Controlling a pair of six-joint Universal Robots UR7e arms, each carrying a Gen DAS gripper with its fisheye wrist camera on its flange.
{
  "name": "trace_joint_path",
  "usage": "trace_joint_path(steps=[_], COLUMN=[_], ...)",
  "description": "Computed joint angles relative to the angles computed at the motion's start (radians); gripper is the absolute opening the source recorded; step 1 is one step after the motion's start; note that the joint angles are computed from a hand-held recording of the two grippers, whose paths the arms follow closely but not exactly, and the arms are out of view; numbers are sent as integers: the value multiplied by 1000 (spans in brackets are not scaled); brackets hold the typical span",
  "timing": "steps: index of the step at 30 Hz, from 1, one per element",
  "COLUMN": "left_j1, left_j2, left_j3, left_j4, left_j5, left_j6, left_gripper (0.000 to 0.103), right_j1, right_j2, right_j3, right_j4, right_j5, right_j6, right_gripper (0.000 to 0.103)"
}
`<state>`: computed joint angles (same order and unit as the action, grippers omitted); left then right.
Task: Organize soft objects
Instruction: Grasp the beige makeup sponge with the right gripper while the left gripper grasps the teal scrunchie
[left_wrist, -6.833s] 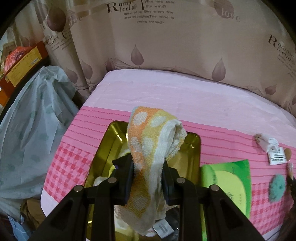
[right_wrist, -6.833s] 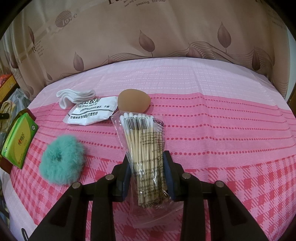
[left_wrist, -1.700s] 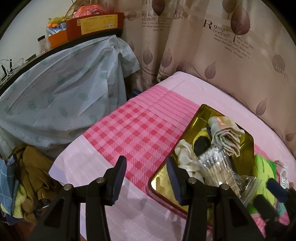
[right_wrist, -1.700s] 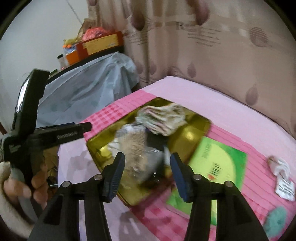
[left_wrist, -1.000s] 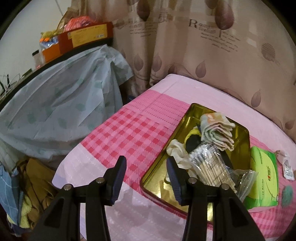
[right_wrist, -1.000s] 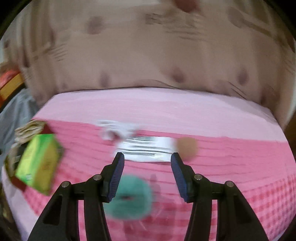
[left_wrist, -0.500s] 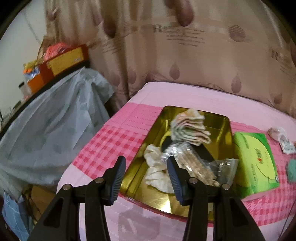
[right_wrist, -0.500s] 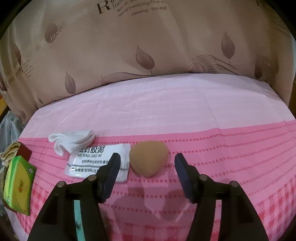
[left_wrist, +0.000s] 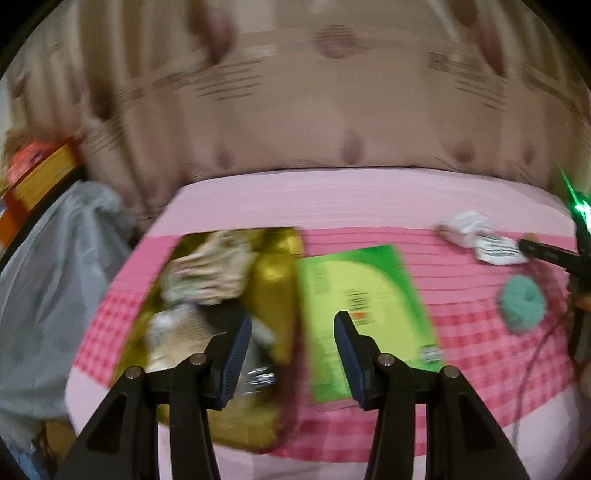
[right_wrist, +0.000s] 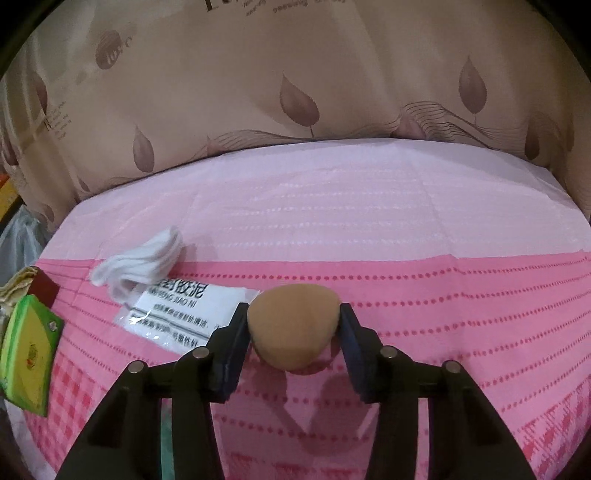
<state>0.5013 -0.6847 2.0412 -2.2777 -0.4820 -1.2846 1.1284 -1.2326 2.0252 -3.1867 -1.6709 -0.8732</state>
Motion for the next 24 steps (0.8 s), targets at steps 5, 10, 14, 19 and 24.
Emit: trace_joint_path(steps=[5,10,14,19,24], left_j1=[11,33,41,63,91], left_j2=[131,237,303,364,423], left_j3=[-96,-205,-286,-381,-477], left_j4=[-283,-442,-495,-509,-458], left_j5=[-62,-196,-281,-388,-442], left_j6=[326,548,647,741,761], left_gripper=[48,55,57,58,58], right_j1=[-41,-94,-123,-136,-143], right_j2=[-79,-157,-184,-194,-204], right_j3=[66,134,177,173,172], right_j4=[5,-1,-52,-19,4], right_j5=[26,32,39,56,72], right_j6=[-40,-91,-151,-129,-121], right_gripper=[43,43,43,43,43])
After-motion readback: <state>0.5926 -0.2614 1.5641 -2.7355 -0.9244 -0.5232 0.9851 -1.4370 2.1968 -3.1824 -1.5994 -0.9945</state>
